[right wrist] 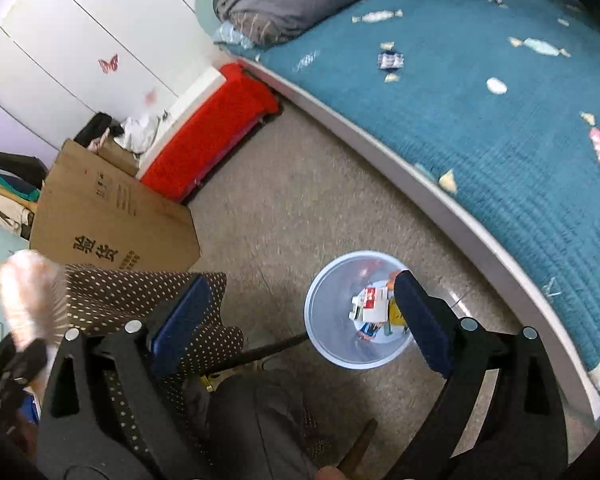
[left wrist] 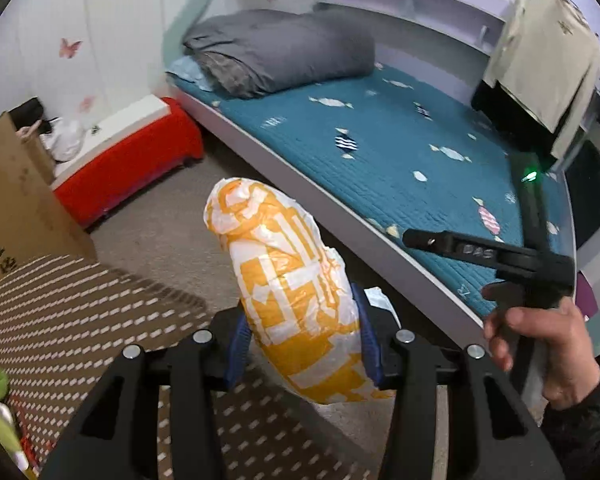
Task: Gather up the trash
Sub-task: 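Carry the bag and box over the blue bin and open both tools, then move both open tools back over the table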
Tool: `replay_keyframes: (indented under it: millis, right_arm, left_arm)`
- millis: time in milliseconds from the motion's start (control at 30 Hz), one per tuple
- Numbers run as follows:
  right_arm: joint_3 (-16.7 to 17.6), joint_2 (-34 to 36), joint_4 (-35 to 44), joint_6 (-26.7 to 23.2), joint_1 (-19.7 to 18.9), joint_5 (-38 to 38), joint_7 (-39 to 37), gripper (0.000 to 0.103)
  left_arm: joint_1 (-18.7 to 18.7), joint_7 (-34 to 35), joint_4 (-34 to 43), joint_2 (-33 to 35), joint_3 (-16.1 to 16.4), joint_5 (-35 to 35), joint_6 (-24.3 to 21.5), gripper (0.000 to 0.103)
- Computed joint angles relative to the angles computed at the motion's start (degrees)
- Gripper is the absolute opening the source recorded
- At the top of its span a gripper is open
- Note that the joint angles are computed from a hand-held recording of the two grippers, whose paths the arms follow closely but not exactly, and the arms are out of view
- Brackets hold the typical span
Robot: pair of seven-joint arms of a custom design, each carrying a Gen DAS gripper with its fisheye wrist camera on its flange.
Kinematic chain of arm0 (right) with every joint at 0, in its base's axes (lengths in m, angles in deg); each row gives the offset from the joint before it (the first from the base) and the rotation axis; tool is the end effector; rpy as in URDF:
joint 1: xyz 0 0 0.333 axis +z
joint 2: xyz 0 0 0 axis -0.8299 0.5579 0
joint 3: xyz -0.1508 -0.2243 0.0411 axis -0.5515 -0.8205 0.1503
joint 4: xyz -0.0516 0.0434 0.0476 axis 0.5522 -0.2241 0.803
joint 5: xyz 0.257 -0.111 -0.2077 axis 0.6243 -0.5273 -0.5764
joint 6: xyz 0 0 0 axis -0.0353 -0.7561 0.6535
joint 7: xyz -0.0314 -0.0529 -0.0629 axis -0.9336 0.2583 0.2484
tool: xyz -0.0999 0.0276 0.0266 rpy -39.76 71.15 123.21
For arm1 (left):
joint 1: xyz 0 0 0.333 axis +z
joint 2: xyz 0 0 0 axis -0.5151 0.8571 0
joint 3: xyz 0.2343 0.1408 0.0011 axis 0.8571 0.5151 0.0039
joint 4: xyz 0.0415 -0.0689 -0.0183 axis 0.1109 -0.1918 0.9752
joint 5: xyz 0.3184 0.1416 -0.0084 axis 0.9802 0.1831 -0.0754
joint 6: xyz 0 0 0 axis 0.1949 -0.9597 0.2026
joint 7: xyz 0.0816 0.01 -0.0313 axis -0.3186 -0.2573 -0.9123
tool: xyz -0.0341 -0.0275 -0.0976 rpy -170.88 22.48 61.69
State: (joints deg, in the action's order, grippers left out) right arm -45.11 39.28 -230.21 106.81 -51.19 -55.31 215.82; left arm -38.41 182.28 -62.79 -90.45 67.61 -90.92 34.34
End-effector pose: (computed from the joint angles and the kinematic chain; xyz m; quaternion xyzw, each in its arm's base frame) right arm 0.3494 0.1003 0.5929 -0.2954 0.8905 -0.1304 0.3204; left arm 0.4964 -0.1854 0.6761 -0.2764 0.9143 -0.2900 0.0594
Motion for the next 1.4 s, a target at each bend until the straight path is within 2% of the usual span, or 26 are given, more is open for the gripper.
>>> replay_keyframes:
  millis: [133, 200, 233, 300, 333, 467, 1000, 1400]
  right_arm:
    - [0.80, -2.72, 1.06, -2.18, -0.96, -1.57, 0.33, 0.093]
    - [1.04, -3.40, 1.49, -2.48, -1.32, -2.10, 0.55, 0.093]
    - [1.12, -3.75, 1.78, -2.57, -1.52, -2.39, 0.60, 0.093]
    - [1.49, -3.77, 2.44, -2.71, -1.82, -2.82, 0.87, 0.093]
    - [1.61, -3.80, 2.69, -2.62, -1.84, -2.96, 0.96, 0.093]
    - [2.31, -3.06, 4.05, -2.71, -1.64, -3.32, 1.26, 0.093]
    - [4.97, 2.85, 11.77, -5.61, 0.85, -6.99, 2.40, 0.097]
    - [6.71, 10.74, 22.81, -8.06, 3.66, -10.75, 0.54, 0.097]
  left_arm:
    - [-1.27, -0.55, 1.81, 2.19, -1.28, 0.03, -1.22, 0.047]
    - [-1.96, -0.96, 3.10, 3.65, -1.97, 0.57, -1.76, 0.054]
    - [-2.43, -1.38, 3.53, 4.42, -2.37, 1.57, -1.69, 0.059]
    - [-3.06, -2.75, 2.11, 4.32, -2.76, 3.24, 1.18, 0.091]
    - [-3.37, -3.23, 0.81, 3.92, -2.91, 3.94, 3.32, 0.094]
    - [-3.79, -4.78, 1.76, 4.74, -2.94, 6.41, 3.29, 0.095]
    - [0.28, -2.38, -2.19, -2.94, 0.97, -3.80, 5.11, 0.095]
    - [2.92, 0.08, -3.73, -7.76, 5.44, -8.87, 5.81, 0.095]
